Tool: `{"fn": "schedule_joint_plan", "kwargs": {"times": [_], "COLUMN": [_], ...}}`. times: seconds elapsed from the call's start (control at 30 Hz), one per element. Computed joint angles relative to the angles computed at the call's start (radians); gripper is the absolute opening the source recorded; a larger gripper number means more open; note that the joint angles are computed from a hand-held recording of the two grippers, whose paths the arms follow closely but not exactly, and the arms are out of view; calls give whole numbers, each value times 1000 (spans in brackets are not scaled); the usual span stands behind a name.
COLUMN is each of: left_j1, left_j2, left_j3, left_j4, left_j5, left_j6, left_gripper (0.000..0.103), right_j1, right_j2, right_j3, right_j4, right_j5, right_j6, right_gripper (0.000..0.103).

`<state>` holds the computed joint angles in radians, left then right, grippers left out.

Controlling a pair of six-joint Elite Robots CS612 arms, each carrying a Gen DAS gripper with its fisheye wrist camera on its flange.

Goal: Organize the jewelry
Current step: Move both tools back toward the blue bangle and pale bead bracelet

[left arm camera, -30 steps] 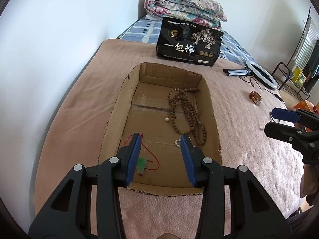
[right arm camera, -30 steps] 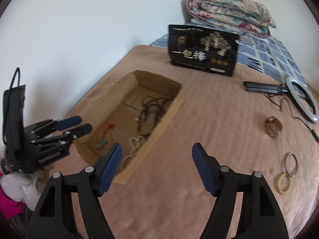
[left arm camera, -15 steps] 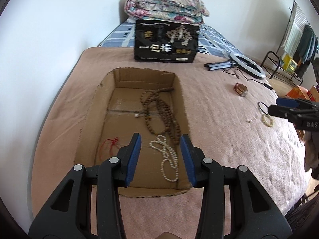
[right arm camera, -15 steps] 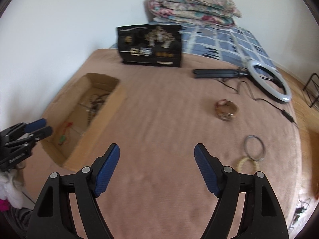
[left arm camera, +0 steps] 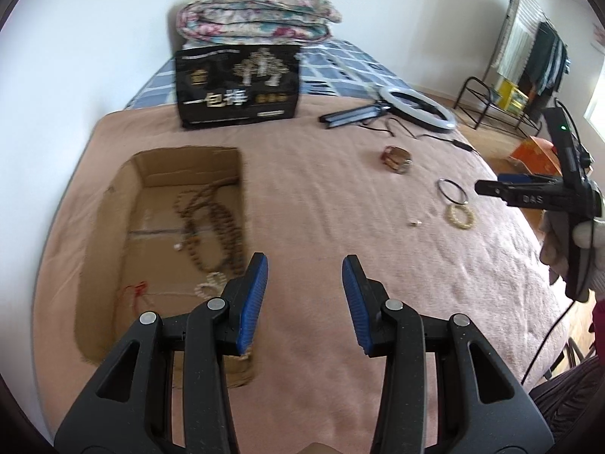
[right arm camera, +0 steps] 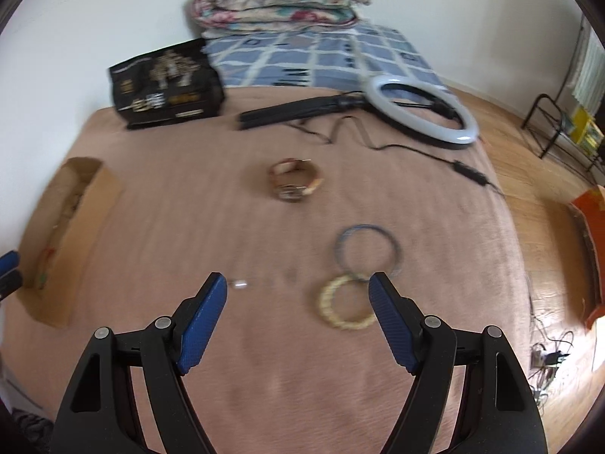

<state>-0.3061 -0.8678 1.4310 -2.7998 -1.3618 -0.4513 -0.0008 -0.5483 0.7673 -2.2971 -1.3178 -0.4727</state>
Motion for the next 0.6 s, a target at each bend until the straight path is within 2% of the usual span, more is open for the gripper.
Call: {"fn": "schedule_joint_plan", "kwargs": {"times": [0.13, 0.33, 0.47, 0.6], "left_j1": [-8, -23, -25, -27], "left_j2": [30, 82, 118, 159], "left_j3": [-45, -123, -172, -224], "left_j4": [11, 40, 64, 89], "left_j5": [-31, -71, -116, -160], "left_j6": [23, 80, 88, 85], "left_gripper": [42, 42, 42, 42], "right_j1": [-17, -39, -49, -54], "right_j2": [26, 76, 111, 153], "right_j3": [-34, -120, -170, -241], "right_j4": [-14, 58, 80, 146], "right_j5": [2, 39, 54, 69], "right_j6": [4, 33, 32, 26], "right_gripper": [77, 77, 77, 77]}}
